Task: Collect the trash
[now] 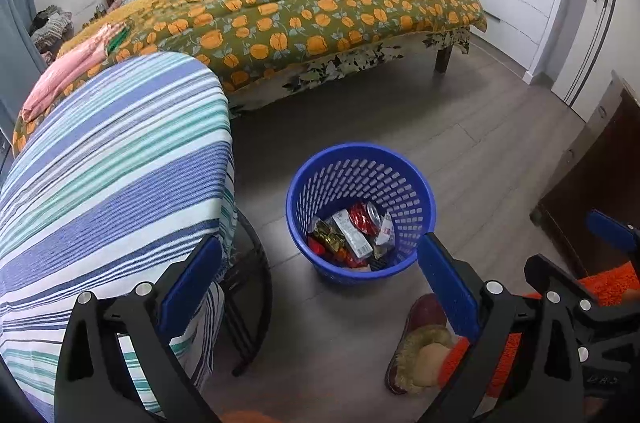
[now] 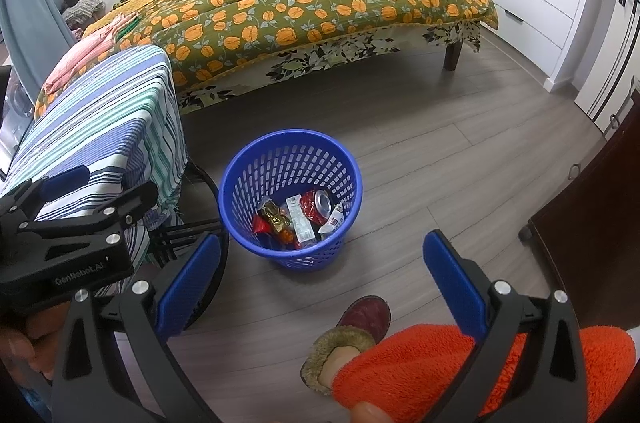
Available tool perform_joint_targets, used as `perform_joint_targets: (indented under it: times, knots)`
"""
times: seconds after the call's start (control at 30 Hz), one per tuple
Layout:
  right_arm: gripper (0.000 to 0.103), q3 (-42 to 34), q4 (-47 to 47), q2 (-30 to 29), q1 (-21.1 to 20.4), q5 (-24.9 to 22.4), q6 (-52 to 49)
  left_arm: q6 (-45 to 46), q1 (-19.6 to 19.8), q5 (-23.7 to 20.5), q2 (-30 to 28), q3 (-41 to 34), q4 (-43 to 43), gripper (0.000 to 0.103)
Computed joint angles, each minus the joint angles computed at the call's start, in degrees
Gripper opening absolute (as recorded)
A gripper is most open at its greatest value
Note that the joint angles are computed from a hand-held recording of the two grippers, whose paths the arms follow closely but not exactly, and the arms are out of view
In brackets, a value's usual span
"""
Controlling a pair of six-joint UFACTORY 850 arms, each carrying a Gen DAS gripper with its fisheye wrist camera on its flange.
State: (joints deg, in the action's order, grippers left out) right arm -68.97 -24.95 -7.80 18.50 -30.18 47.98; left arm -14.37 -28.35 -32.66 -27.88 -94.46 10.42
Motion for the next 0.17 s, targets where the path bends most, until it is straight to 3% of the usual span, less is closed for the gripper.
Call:
perform_joint_targets:
  times: [0.17]
  knots:
    - [0.098, 0.44, -0.02, 0.31, -0.06, 0.08, 0.08, -0.23, -0.30, -0.09, 0.12, -0.08, 0.65, 0.097]
